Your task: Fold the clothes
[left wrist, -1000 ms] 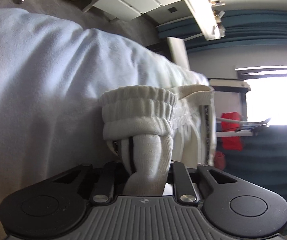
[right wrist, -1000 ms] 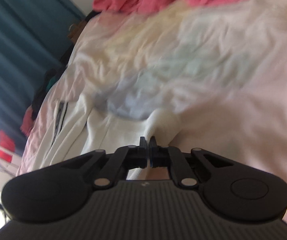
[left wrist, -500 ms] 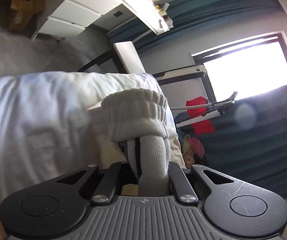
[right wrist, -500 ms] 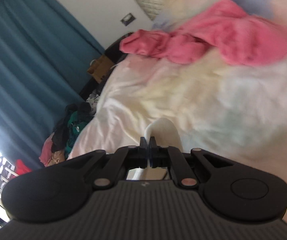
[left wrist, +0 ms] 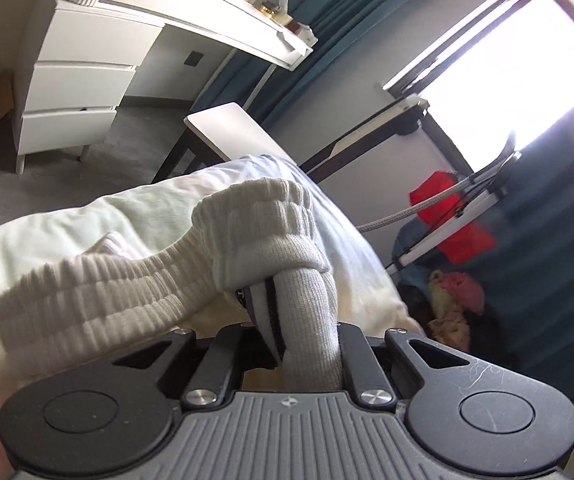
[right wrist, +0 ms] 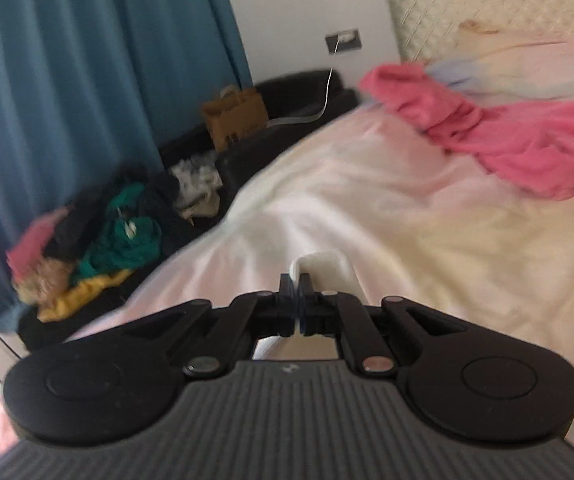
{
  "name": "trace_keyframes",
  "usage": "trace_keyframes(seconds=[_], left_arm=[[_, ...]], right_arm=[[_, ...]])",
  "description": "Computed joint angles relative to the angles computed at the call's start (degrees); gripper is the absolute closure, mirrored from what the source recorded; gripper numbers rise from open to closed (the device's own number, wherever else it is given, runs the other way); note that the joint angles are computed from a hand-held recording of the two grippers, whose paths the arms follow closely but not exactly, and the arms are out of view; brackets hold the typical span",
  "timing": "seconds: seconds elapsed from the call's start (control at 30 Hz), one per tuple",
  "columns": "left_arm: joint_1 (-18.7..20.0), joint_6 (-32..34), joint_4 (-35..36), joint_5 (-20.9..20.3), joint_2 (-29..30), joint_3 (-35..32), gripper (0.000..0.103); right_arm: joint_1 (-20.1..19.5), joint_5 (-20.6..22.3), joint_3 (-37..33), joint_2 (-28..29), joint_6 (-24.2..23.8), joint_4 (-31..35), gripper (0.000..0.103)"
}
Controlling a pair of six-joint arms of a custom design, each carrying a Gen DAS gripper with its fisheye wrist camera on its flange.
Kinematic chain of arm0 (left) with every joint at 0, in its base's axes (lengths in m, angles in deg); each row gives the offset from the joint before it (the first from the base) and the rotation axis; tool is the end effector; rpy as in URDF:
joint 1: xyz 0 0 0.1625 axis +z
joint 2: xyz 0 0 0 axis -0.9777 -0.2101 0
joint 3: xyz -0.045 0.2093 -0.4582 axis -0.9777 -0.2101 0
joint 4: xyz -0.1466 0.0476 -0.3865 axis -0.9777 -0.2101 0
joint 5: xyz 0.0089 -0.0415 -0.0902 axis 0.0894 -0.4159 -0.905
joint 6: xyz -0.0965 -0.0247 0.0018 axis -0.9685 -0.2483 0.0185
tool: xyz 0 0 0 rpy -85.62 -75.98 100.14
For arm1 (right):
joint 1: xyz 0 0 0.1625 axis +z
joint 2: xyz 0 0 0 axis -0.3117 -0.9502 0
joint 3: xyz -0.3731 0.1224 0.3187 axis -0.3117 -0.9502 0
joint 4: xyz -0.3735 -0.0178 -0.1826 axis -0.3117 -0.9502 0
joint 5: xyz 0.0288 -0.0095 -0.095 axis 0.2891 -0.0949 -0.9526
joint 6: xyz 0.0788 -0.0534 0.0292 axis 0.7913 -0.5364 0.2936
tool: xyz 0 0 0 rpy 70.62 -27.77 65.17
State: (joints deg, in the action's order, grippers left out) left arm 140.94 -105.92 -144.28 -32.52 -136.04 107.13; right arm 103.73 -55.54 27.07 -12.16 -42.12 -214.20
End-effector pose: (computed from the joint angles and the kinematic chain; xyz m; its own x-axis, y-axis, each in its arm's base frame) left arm -0.0438 -0.5608 0.3943 -0.8447 -0.5352 0.0000 -0.1626 0.2566 -0.9527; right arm 0.0162 -0.6838 0.3922 -0.6761 0.6782 0.2879 -0.2187 0.1884 -0.9574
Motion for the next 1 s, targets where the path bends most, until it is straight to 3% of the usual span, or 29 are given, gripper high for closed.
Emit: trace_keyframes(seconds=[0.13,0.23,0.3,0.33,0.37,0.43,0.47,0.6,0.7,0.73,0.83,0.93,1.0], left_arm=[[2.5,-2.4,6.3,0.1,3.6,-4.7,0.089],[3.1,-3.1,8.6,-0.7,3.7,-5.1,0.085],[2.9,0.0,6.0,-2.8,3.3,-4.4,0.068],[2.7,2.7,3.7,-4.4,3.1,-3.7,0.051],[2.0,4.7,1.8,-5.0,2.3,-2.2,0.040],[-0.4,7.3,-0.9,-4.2,1.0,0.7,0.031],[-1.8,8.4,-2.6,-4.0,0.2,2.5,0.026],[-8.0,9.3,-12.4,-1.6,-1.8,10.8,0.021],[-12.2,0.9,-16.7,-0.6,-3.3,17.6,0.018],[-13.5,-3.2,-17.1,-0.2,-4.0,20.1,0.018],[-17.1,-14.0,-16.1,1.5,-6.2,26.2,0.018],[-18.6,-22.3,-10.1,1.9,-10.6,30.0,0.018],[-19.1,-25.2,-8.3,2.7,-12.4,31.8,0.018]], right_arm=[[-2.2,-1.2,-3.6,3.7,2.0,2.8,0.097],[-3.5,0.5,-3.3,3.5,5.6,4.8,0.096],[-3.9,2.5,-1.5,2.0,7.1,6.1,0.092],[-3.9,3.3,-0.5,1.1,7.3,6.0,0.082],[-3.8,4.3,0.7,0.3,7.0,5.1,0.073],[-3.7,7.0,4.2,-1.6,6.6,2.1,0.039],[-3.5,8.2,6.4,-2.7,6.6,-0.1,0.034],[-2.9,13.2,16.2,-7.6,8.0,-9.5,0.032],[-2.5,15.0,23.8,-10.7,9.4,-16.1,0.031],[-2.5,15.3,26.6,-11.9,11.3,-17.3,0.030],[-4.7,18.1,35.4,-16.4,23.9,-15.3,0.030],[-9.4,25.1,43.1,-19.5,35.4,-13.3,0.030],[-12.6,30.2,45.5,-21.6,40.6,-7.9,0.030]])
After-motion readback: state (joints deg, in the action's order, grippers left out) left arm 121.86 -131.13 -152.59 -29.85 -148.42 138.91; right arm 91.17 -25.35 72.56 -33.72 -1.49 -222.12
